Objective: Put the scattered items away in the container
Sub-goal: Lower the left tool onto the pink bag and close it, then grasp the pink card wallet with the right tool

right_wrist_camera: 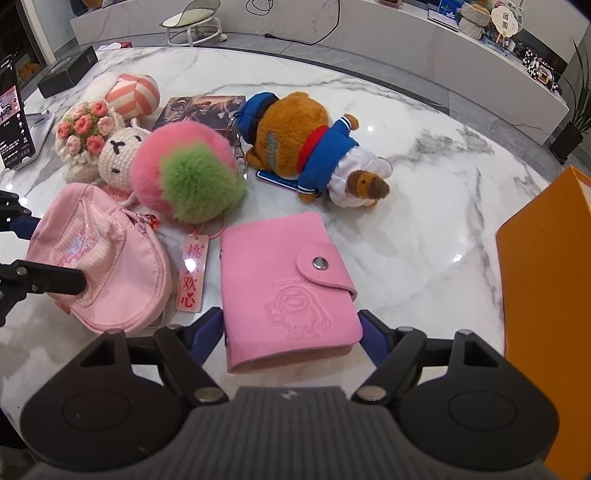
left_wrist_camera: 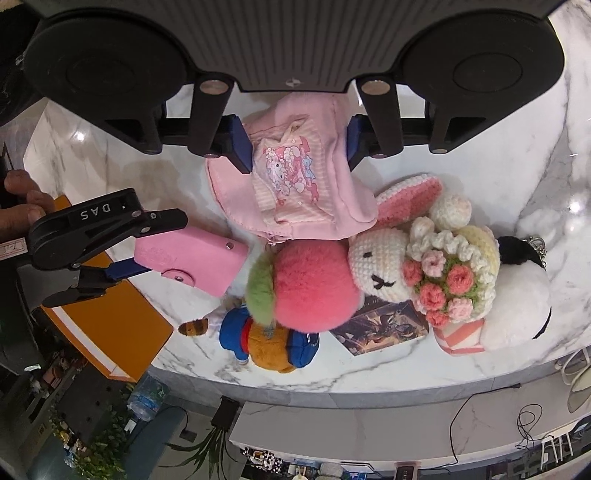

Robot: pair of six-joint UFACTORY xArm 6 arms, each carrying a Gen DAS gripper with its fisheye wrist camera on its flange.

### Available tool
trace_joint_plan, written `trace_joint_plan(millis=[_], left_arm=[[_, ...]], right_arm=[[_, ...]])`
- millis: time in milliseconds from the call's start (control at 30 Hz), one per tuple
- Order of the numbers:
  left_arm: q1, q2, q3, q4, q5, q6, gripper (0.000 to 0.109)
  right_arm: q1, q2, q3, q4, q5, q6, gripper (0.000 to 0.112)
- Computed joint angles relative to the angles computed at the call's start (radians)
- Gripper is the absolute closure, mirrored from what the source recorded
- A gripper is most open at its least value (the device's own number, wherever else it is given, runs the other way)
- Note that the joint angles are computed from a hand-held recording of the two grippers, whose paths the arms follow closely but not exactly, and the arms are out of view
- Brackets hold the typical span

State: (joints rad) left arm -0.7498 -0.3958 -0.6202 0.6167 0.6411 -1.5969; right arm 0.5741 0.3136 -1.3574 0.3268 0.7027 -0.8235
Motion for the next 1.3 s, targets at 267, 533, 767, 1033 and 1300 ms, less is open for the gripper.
trace_joint_plan(millis=[267, 533, 767, 1033, 1300], left_arm=[[0.004, -0.014, 0.006, 0.010, -0.003, -0.025, 0.079], [0.006, -0.036, 0.018, 0.056, 0.021, -0.072, 0.098], [0.002, -0.039, 0.019, 0.065, 0.024, -0.087, 0.098], [-0.013, -0.060, 0.024, 0.072, 0.049, -0.108, 0.098], [-0.054, -0.066, 0.002, 0.064, 0.113, -0.117, 0.098]], right_arm=[[-0.004, -0.006, 0.008, 0.000, 0.002, -0.003, 0.033], [-0.002, -0.007, 0.009, 0.000, 0.001, 0.000, 0.033], [-0.005, -0.019, 0.017, 0.010, 0.000, -0.009, 0.033], [-0.011, -0.054, 0.048, 0.017, 0.000, -0.021, 0.033], [-0.012, -0.109, 0.094, 0.026, -0.008, -0.047, 0.034]])
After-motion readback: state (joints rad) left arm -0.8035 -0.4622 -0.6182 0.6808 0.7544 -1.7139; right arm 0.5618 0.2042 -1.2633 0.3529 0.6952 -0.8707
